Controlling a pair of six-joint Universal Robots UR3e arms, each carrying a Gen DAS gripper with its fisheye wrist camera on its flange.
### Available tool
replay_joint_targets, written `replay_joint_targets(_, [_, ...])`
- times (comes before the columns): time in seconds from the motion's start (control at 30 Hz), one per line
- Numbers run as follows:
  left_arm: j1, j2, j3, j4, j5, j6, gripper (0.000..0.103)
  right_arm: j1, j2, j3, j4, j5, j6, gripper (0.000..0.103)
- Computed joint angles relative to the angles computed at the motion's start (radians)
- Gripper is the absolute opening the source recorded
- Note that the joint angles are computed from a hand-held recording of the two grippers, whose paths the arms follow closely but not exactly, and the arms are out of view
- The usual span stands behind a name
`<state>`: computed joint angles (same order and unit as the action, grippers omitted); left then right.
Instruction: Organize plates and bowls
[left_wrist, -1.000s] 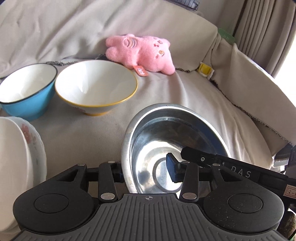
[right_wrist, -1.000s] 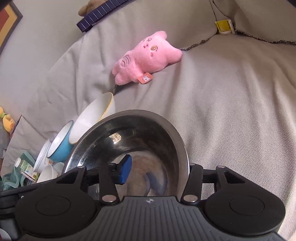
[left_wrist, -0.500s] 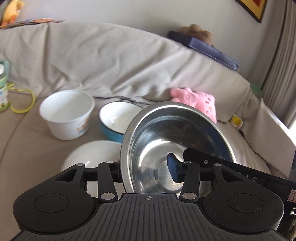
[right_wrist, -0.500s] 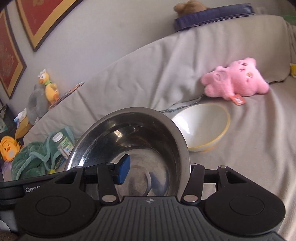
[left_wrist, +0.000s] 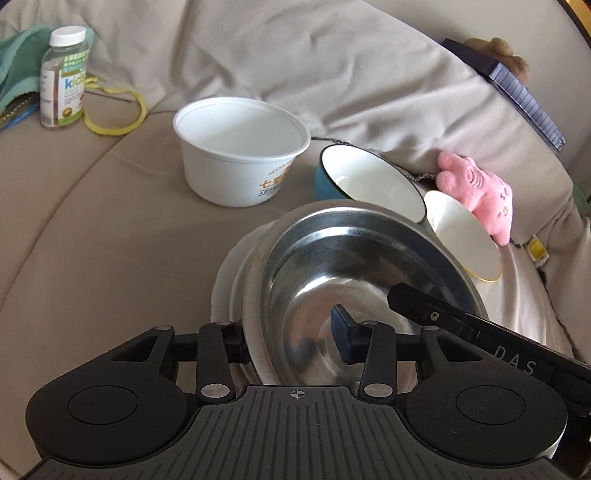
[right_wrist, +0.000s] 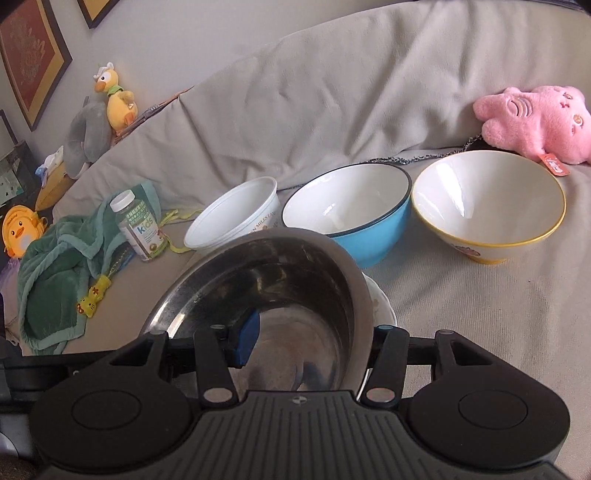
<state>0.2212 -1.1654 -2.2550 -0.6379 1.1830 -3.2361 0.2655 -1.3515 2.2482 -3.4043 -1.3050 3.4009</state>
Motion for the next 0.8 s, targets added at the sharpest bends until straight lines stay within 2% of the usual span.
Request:
replay_joint_targets(0.17, [-0.018,-0.018,-0.014,0.032,0.027,-0.017,0.035,-0.042,0.006,0.023,-0.024,0.046,0.013,0.051])
replay_joint_targets(0.27, [0.005,-0.009,-0.022,0.024,0.01,-0.025,0.031,-0.045,-0.006,0.037,-0.042,0.043,0.012,0.052])
replay_joint_targets(0.5, [0.031,0.03,-0.041,0.023,0.001,-0.048,0.029,-0.058,-0.027,0.057,-0.041,0.05,0.007,0.053])
replay_joint_targets(0.63, [0.052,0.076,-0.058,0.046,0.005,-0.067,0.028,-0.04,-0.031,0.071,-0.079,0.002,0.007,0.053])
replay_joint_targets(0.8, [0.044,0.102,-0.047,0.052,0.058,-0.095,0.029,-0.079,-0.066,0.11,-0.103,0.072,-0.008,0.053])
